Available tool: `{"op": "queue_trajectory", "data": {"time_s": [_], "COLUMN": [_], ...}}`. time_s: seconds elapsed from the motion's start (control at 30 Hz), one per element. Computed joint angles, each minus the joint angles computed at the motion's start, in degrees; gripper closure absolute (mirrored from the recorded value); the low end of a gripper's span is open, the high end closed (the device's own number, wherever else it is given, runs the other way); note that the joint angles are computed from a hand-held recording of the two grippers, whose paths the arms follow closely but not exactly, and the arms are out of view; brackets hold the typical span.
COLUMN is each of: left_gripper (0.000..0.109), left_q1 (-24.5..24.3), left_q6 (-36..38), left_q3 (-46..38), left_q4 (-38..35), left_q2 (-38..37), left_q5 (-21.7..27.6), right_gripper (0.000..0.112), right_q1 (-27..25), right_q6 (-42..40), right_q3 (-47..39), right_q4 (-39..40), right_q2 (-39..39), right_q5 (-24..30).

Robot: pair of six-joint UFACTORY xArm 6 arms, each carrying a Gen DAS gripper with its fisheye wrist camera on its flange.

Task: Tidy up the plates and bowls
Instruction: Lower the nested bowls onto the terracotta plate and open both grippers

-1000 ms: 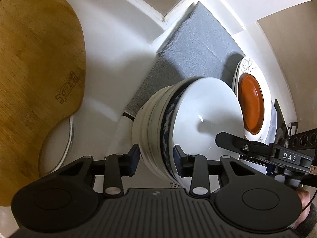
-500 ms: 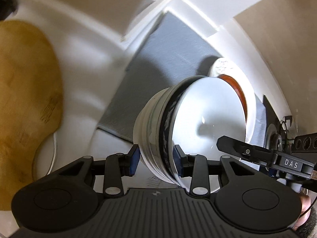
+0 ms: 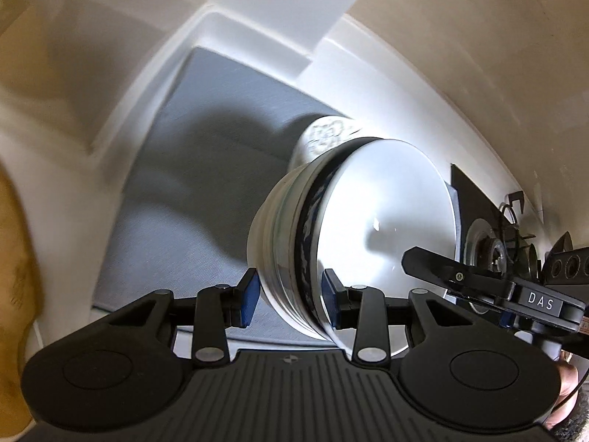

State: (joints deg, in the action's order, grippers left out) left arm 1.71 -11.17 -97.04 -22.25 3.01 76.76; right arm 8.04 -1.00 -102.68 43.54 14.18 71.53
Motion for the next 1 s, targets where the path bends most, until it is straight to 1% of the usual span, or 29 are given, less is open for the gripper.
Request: {"op": "queue_trajectory", "data": {"time_s": [0.17,0.33,0.5,0.57,0.7,0.8,0.97,1.0], "left_gripper": [0.069,0.07,0.069,0.069,0.069,0.069,0.07,0.07], "left_q1": [-1.5,-4.4,-6.8,-7.1,-7.7,-8.7,-9.3,-9.5], "left_q6": [-1.4,-3.1,-4.0,-5.2,-5.6,-5.3,-5.4,-5.4], "left_q3": [-4.7,-10.1,-11.8,-13.2,-12.3,-10.1,-6.3,-5.4], "left_q4": [-0.9,0.8,2.0,1.7,1.9,3.7,4.9,5.2], "left_q2": [4.6,9.6,12.2,13.7,14.4,13.6,12.2,11.8], "left_q5": [-1.3,-2.1,-5.1,-4.4,-5.1,-7.5,-10.0,-10.6], "right_gripper": [0.067,0.067,0.067,0.067,0.067,0.067,0.068,0.068], "right_q1": [-2.1,-4.1,-6.0,-6.5,-6.7,-6.8,-7.1,-7.1], "right_q6": [-0.8,-2.2,-3.4,-3.9,-4.2,-5.3,-7.5,-8.4], "right_q3": [-3.6,-6.8,-6.4,-6.8,-6.2,-4.5,-1.7,-0.5], "right_q4": [-0.3,-1.1,0.6,0.2,-0.2,0.0,0.6,1.4], "right_q2": [2.6,5.5,6.9,7.6,8.0,7.8,7.2,6.7], "right_q5": [0.0,0.1,-1.3,-0.9,-0.8,-1.3,-1.4,-2.1]}}
